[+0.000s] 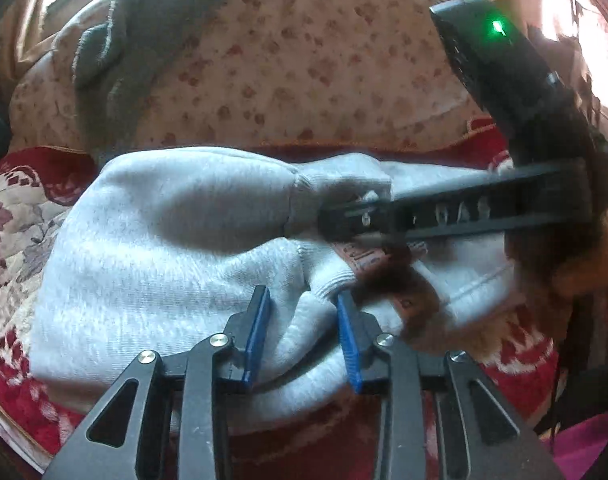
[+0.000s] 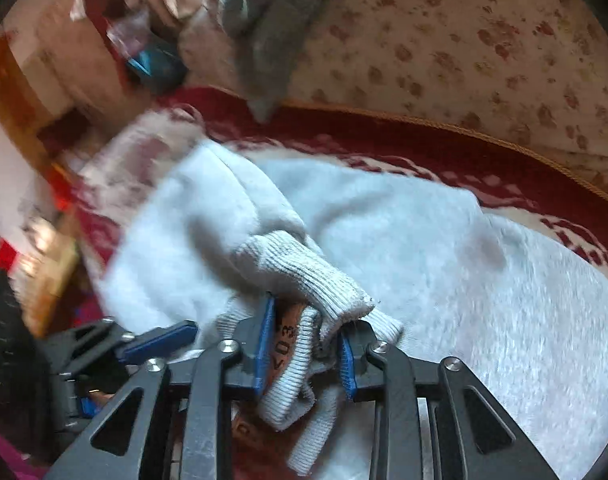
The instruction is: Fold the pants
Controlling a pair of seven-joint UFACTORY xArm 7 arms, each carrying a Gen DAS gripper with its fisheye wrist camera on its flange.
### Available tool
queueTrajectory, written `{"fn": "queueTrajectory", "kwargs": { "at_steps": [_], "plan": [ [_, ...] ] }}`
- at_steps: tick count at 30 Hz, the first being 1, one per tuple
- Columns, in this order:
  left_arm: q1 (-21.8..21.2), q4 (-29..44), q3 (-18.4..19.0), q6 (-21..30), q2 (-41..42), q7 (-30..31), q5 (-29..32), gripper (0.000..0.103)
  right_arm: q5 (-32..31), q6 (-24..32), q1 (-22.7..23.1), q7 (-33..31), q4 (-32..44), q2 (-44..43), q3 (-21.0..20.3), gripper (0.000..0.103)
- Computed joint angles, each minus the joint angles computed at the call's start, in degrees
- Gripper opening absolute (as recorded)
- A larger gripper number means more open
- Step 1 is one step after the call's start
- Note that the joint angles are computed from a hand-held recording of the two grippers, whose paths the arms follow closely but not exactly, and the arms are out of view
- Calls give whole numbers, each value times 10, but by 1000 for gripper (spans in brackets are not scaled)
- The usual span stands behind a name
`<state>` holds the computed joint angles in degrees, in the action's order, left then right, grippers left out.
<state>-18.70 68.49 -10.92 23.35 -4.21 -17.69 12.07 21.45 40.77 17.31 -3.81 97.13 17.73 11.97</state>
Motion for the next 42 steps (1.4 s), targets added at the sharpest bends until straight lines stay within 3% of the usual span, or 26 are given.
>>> {"fn": "queueTrajectory", "kwargs": {
  "at_steps": [1, 3, 6, 7, 9, 14, 19, 23, 25, 29, 35, 40, 42],
  "plan": [
    [1, 6, -4, 7, 1, -15, 18, 36, 3, -16, 0, -2, -13, -6, 0, 35],
    [1, 15, -7, 24, 1, -29, 36, 41, 8, -22, -3, 2, -23, -17, -1, 47],
    [3, 21, -11, 35, -7, -65, 85, 63, -13, -35, -3, 18, -51, -50, -14, 74],
    [2, 19, -9, 25, -12, -65, 75, 73, -12, -51, -7, 17, -73, -70, -16, 77],
    [3, 20, -8, 14, -17, -68, 63, 79, 12, -65, -17, 7, -102, -99, -17, 78],
    [0, 63, -24, 17, 2, -99, 106, 83, 79, -65, -35, -7, -172, -168, -35, 83],
    [-29, 133, -24, 46, 52, -119, 132, 83, 63, -60, -39, 4, -238, -235, -59, 83],
    [-61, 176, -15, 61, 87, -128, 141, 84, 52, -87, -43, 11, -310, -301, -74, 83],
    [-75, 201, -12, 70, 109, -119, 130, 84, 37, -94, -45, 29, -341, -329, -80, 83],
    [-100, 244, -2, 91, 142, -101, 110, 84, 77, -85, -32, 32, -393, -371, -113, 89],
    [-126, 308, 11, 126, 191, -73, 74, 84, 83, -76, -37, 53, -457, -416, -132, 93],
    [-140, 369, 17, 158, 234, -45, 49, 84, 154, -86, -15, 39, -494, -431, -166, 97],
    [-142, 400, 16, 179, 254, -25, 27, 90, 187, -92, -8, 34, -503, -429, -174, 98]
  ]
}}
